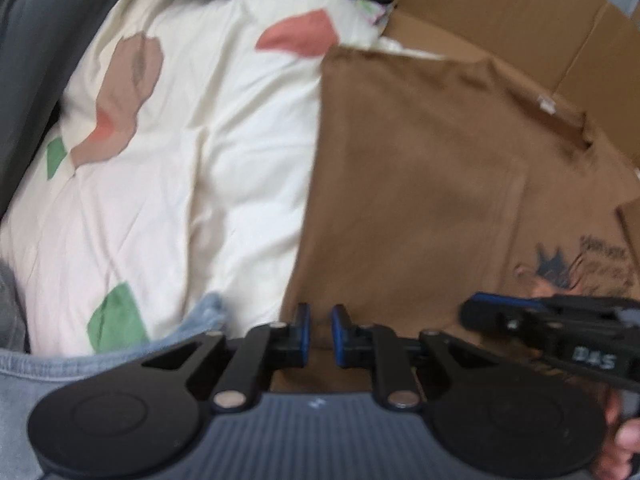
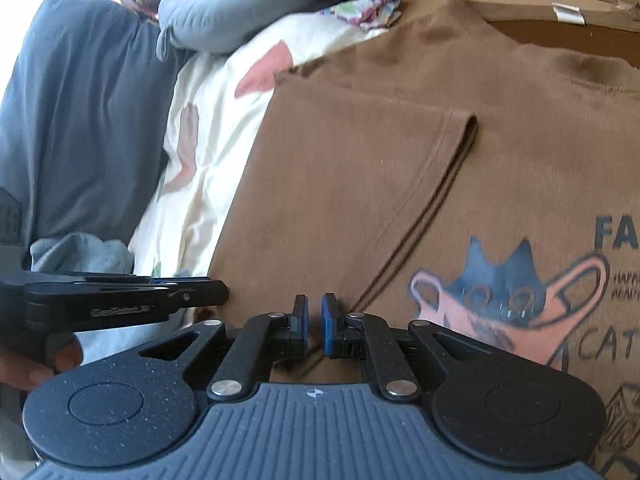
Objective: Fold clothes
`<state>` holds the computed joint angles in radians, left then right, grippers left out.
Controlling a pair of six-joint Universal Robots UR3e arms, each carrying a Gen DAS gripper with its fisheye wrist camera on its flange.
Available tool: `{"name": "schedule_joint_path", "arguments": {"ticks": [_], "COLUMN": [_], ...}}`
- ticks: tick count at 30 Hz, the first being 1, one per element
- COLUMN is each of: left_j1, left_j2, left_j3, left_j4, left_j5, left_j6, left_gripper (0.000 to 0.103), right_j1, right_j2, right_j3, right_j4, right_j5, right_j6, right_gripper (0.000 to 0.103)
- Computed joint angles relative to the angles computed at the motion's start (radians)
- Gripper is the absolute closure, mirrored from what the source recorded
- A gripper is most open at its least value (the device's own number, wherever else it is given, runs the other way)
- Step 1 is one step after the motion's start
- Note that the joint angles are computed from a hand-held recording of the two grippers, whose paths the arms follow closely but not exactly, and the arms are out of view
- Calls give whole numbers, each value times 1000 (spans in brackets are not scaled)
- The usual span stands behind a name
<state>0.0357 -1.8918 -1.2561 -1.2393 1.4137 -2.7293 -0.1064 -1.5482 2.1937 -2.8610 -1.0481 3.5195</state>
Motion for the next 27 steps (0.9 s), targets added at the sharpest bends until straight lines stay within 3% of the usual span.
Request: {"name": "schedule_joint_path", "arguments": {"ticks": [1,5,10,11,13,14,21,24,27], "left_j1": [2,-8,-35,-37,-44,-48,-38,-35,-19], "left_j2": [2,8,21,24,42,51,115,156,199], "left_j3": [-16,-52,-65,-56,-52,-50,-52,-46,38], "left_j4": [18,69,87,74,61,54,-15,-50,-198], "left_j5": [11,44,82,82,80,80,25,41,42], "left_j6": [5,-21,-60,-73,-82,-87,-68,-54,-61], "left_gripper": [101,101,99,96,59,53,46,45,41], "right_j1": [3,17,24,22,17,18,43,53,8], "right_j2": [-5,-22,-43,-59,-95,-111,-217,-271,-362], "right_j3": [-11,-61,-149,-154,-145,-138,-95,-126,-197], "right_j4": [23,117,249,274,303,311,356,437,603], "right_j5": [-5,-23,-36,-42,-46,-52,-118,-172,-151], "right_j6": [0,0,-45,-47,-37,-33,100,113,73], "right_gripper": [87,85,67,65,65,64,60,59,51]}}
